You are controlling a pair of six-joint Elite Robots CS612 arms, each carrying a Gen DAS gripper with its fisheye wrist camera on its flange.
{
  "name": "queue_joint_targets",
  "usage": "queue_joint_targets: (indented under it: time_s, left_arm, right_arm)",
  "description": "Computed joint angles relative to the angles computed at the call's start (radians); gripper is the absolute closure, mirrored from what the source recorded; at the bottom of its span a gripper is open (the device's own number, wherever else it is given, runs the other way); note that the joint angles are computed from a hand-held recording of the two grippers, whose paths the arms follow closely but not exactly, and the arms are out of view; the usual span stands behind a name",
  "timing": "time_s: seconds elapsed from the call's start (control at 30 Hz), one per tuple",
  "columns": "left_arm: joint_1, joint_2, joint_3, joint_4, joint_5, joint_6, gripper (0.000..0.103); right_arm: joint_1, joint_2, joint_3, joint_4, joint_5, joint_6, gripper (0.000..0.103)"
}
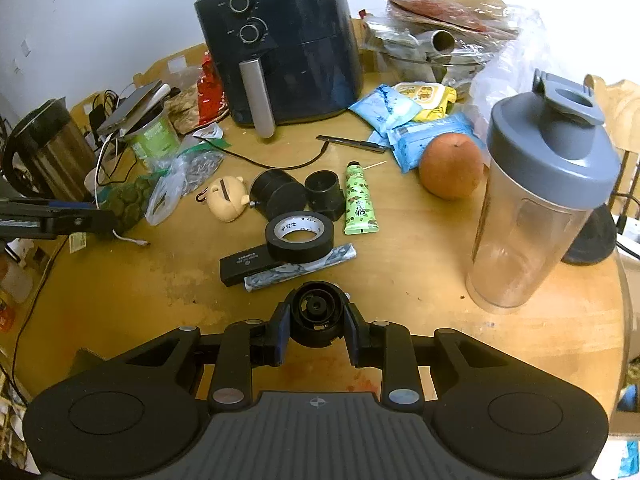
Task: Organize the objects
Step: 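Lift the black cap with the right gripper while the left gripper approaches the beige pig case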
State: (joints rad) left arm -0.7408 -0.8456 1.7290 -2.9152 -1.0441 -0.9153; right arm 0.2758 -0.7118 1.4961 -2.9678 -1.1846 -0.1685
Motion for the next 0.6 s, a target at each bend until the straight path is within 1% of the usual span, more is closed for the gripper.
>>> queue_joint_targets:
  time_s: [0.07, 0.2, 0.27, 0.33, 0.47, 0.6]
  left_arm:
    - [0.009, 0.01, -0.01, -0.002, -0.007, 0.03, 0.036]
    - [0.028, 0.032, -0.038, 0.015, -0.017, 0.102, 0.031]
    - [0.034, 0.044, -0.052, 0.023, -0.008, 0.138, 0.027]
    - [0.039, 0.057, -0.067, 0.033, 0.009, 0.18, 0.02]
    - [0.048, 0.083, -0.092, 0.033, 0.026, 0.289, 0.018]
    - [0.059, 0.111, -0.119, 0.035, 0.024, 0.404, 0.016]
  right_arm:
    - [0.0, -0.002, 0.003, -0.004, -0.002, 0.009, 0.072]
    - [-0.001, -0.005, 0.006, -0.004, -0.005, 0.041, 0.072]
    - [-0.002, -0.005, 0.007, -0.002, -0.008, 0.054, 0.072]
    - [-0.002, -0.006, 0.009, -0.001, -0.013, 0.066, 0.072]
    - [-0.001, -0.007, 0.013, -0.001, -0.025, 0.092, 0.072]
    - [0.0, -0.01, 0.02, -0.006, -0.037, 0.118, 0.072]
